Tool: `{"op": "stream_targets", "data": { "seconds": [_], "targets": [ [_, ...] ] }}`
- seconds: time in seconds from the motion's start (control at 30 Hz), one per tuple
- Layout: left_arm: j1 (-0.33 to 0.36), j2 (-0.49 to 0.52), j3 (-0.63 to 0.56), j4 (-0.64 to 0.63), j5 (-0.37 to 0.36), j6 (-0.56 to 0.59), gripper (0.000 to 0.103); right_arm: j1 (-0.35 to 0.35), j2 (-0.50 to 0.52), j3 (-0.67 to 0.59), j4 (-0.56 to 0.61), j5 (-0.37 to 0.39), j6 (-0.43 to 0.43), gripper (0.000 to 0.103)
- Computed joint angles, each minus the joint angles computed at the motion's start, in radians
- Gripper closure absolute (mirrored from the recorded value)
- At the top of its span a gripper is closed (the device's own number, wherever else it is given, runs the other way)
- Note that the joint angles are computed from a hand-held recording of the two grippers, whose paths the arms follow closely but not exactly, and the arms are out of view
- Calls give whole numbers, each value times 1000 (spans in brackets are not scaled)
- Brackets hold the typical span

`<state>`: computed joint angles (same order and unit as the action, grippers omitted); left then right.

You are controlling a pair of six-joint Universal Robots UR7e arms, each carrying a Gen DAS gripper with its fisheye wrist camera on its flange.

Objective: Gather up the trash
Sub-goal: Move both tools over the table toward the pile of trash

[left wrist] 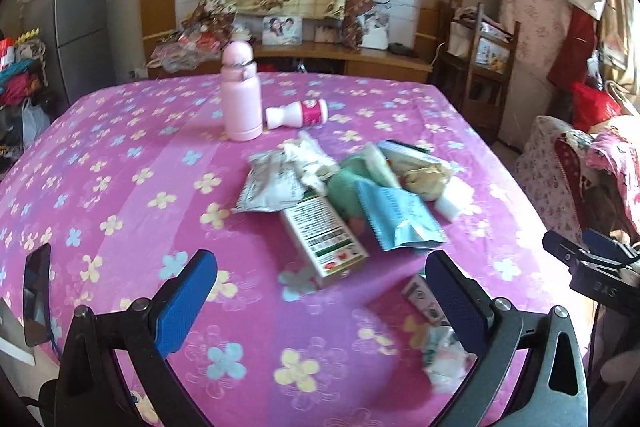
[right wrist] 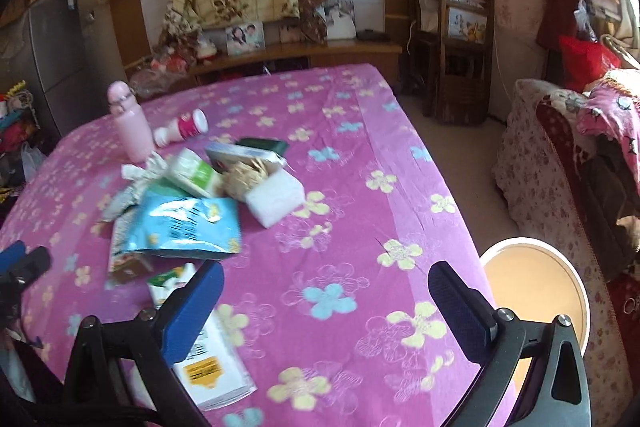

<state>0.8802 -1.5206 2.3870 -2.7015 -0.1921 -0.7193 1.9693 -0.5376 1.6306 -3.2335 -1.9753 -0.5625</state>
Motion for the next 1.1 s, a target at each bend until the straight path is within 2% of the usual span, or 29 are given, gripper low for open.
{"op": "stream_targets", "data": {
  "seconds": [0.17,0.47,0.67,0.93,1.1],
  "targets": [
    [-42,15,14,-47,30,9,0,35,-35,65,-82,23,-6,0],
    [-79,54,29,-205,76,106,0,62,-58,109,-194,65,-20,0],
    [-82,76,32,-296,81,169,0,70,-58,114,-216,68,-34,0],
    [-94,120,36,-481,99,299,0,71,-60,120,-232,81,-17,0],
    [-97,124,35,-514,105,324,0,75,-61,122,-245,83,-32,0]
  ]
}}
